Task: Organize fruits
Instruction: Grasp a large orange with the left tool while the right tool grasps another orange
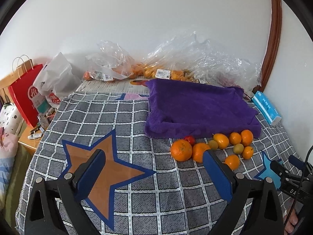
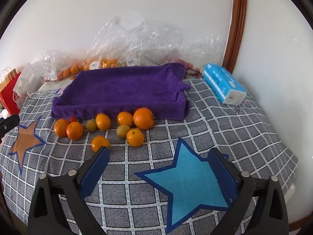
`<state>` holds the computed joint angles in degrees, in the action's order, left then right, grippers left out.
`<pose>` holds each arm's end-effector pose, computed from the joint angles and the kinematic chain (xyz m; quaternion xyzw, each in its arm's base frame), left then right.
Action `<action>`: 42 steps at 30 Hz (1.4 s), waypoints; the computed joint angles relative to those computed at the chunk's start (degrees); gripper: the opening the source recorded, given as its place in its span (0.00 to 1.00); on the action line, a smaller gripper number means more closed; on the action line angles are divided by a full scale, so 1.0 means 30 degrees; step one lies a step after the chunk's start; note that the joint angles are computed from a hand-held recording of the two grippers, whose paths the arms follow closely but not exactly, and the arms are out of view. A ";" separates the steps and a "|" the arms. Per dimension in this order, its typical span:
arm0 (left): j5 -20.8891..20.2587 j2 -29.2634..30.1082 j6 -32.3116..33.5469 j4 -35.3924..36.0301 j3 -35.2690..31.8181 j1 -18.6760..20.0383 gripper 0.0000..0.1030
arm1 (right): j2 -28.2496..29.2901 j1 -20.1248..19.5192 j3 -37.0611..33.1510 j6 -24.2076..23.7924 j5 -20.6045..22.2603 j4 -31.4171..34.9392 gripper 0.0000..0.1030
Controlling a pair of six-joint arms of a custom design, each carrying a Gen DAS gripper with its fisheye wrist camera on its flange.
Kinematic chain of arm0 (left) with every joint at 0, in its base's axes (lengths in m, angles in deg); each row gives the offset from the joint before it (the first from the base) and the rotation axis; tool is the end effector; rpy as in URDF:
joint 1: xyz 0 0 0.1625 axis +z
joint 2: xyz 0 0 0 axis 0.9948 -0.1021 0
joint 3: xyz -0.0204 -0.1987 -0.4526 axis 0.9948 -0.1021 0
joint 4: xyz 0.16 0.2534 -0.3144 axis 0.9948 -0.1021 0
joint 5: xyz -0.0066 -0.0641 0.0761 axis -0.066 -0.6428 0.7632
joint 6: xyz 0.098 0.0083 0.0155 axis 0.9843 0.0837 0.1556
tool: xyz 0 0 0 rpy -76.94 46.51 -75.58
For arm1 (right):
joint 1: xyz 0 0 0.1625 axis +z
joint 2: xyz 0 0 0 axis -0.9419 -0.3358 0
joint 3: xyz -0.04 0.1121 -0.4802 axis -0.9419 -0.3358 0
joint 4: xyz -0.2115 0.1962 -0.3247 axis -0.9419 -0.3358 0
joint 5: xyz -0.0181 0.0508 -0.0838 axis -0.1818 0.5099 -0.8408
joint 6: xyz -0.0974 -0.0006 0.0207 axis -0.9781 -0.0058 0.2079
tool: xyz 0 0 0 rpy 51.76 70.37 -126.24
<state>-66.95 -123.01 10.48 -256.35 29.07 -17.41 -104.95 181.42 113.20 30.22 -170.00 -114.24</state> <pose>-0.1111 -0.7473 0.3337 0.2149 0.8716 -0.3371 0.2838 0.3139 -0.6784 0.0829 0.0471 -0.8218 0.3904 0.4124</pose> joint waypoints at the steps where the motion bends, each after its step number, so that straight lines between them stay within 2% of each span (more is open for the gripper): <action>1: 0.0068 0.0143 0.0090 0.0292 -0.0190 0.0060 0.96 | -0.0124 -0.0171 0.0149 0.0647 0.0297 0.0503 0.94; 4: 0.0067 0.0512 0.0532 0.0410 -0.0477 0.0271 0.96 | -0.0066 -0.0585 0.0142 0.1319 0.0815 0.0703 0.91; 6: 0.0056 0.0664 0.0437 0.0533 -0.0614 0.0464 0.96 | 0.0088 -0.0810 -0.0069 0.1367 0.1196 0.0885 0.77; 11: -0.0234 0.0739 -0.0462 0.2031 -0.1110 0.0858 0.95 | 0.0317 -0.1237 -0.0700 0.2079 0.2321 0.2215 0.55; 12: -0.0370 0.0719 -0.0461 0.2158 -0.1150 0.0898 0.95 | 0.0320 -0.1334 -0.0843 0.2261 0.2683 0.2604 0.54; 14: -0.0469 0.0781 -0.0318 0.2167 -0.1240 0.0955 0.95 | 0.0443 -0.1461 -0.1198 0.2125 0.3214 0.2841 0.54; 16: -0.0364 0.0943 -0.0386 0.2299 -0.1356 0.0983 0.95 | 0.0860 -0.1514 -0.1877 0.1570 0.3002 0.2952 0.54; 19: -0.0619 0.1183 -0.0404 0.2676 -0.1535 0.1092 0.95 | 0.1036 -0.1767 -0.2259 0.1474 0.3632 0.3536 0.43; 20: -0.0738 0.1274 -0.0356 0.2685 -0.1574 0.1116 0.95 | 0.1040 -0.1849 -0.2273 0.1514 0.3853 0.3725 0.36; 21: -0.0879 0.1388 -0.0356 0.2766 -0.1670 0.1139 0.90 | 0.1062 -0.1913 -0.2264 0.1456 0.3999 0.3831 0.31; 22: -0.1008 0.1485 -0.0420 0.2952 -0.1822 0.1160 0.85 | 0.1156 -0.1907 -0.2250 0.1032 0.3984 0.3409 0.31; 26: -0.2035 0.1966 -0.0919 0.3710 -0.2611 0.1262 0.81 | 0.1078 -0.1856 -0.1763 0.0172 0.4053 0.2245 0.31; 29: -0.2586 0.2395 -0.1288 0.4364 -0.3183 0.1258 0.73 | 0.0851 -0.1821 -0.1162 -0.0131 0.3890 0.1573 0.31; 31: -0.2826 0.2682 -0.1708 0.5121 -0.3643 0.1293 0.60 | 0.0744 -0.1839 -0.0877 -0.0183 0.3741 0.1270 0.31; 32: -0.3176 0.2743 -0.1922 0.5526 -0.3821 0.1365 0.59 | 0.0657 -0.1883 -0.0803 0.0049 0.3794 0.1403 0.31; 34: -0.4295 0.2786 -0.2284 0.6270 -0.4122 0.1575 0.44 | 0.0420 -0.2015 -0.0575 0.0584 0.4113 0.1519 0.31; 36: -0.5222 0.2654 -0.2526 0.6672 -0.4148 0.1736 0.37 | 0.0324 -0.2096 -0.0513 0.0995 0.4209 0.1475 0.31; 42: -0.4913 0.1883 -0.2552 0.6026 -0.3256 0.1767 0.37 | 0.0116 -0.2254 -0.0348 0.1440 0.4875 0.1766 0.31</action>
<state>-81.69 -117.36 2.83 -238.27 19.30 -12.11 -104.60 174.66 112.15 34.54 -155.37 -108.94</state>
